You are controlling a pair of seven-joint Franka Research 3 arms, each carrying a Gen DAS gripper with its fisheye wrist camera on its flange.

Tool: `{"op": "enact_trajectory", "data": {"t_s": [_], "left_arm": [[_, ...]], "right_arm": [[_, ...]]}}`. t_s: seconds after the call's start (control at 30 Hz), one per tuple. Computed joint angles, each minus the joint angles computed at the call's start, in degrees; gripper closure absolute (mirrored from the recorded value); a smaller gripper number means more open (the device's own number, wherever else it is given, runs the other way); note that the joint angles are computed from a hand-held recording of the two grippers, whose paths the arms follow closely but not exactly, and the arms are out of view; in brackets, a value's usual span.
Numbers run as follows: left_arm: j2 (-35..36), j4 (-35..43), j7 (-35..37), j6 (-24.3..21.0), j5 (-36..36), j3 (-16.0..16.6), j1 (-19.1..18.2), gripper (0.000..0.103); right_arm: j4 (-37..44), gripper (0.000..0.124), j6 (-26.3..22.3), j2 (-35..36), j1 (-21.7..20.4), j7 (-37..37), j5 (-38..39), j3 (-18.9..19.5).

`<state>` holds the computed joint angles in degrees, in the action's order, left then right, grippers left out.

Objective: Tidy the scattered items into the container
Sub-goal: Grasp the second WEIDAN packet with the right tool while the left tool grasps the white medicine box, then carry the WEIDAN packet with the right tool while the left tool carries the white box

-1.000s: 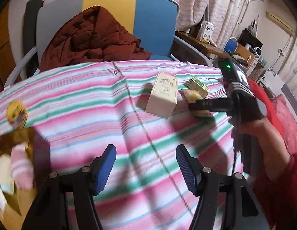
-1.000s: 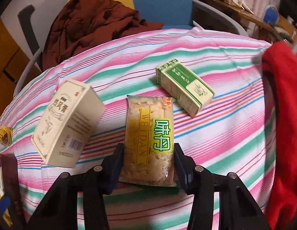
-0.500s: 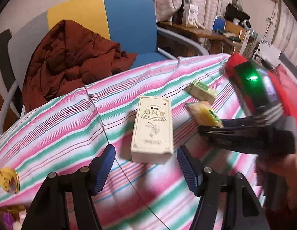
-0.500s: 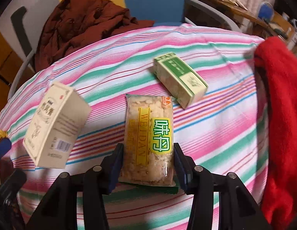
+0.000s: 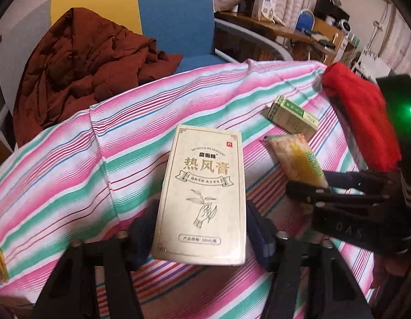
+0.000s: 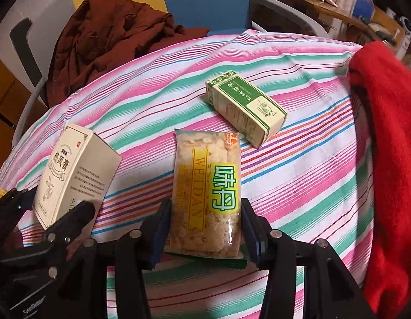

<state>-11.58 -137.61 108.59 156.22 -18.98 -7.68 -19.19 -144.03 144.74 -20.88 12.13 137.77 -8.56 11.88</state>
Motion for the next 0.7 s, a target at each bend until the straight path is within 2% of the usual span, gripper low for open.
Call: {"op": "enact_trajectory", "data": {"t_s": [0.2,0.3,0.43,0.5,0.6,0.7], "left_arm": [[-1.3,-3.1,5.9,5.1,-5.8,1.5,-2.3,0.05],[-2.5,-5.4,5.8,8.3,-8.4,2.3,-3.6,0.05],[-4.4,-8.6,4.6,11.3,-9.9,3.5,-5.7,0.05],[-5.2,-10.3,5.0,12.8,-10.5,4.7,-7.4,0.05],[-7.6,-13.9,7.9,16.4,-14.0,8.6,-12.3,0.05],[-9.6,-16.4,7.0,17.9,-12.6,10.0,-14.2,0.05]], "right_arm": [[0.6,0.071,-0.8,0.3,0.0,0.5,-1.3,0.5],[0.3,0.073,-1.0,-0.4,0.0,1.3,-2.1,0.8],[-0.6,0.074,1.3,-0.8,0.0,1.3,-1.1,0.2],[-0.5,0.074,1.9,-0.6,-0.2,1.4,-1.0,0.4],[-1.0,0.074,2.8,-0.6,0.0,1.1,-0.8,0.5],[-0.7,0.075,3.5,0.0,0.1,0.2,-0.7,0.5]]}}
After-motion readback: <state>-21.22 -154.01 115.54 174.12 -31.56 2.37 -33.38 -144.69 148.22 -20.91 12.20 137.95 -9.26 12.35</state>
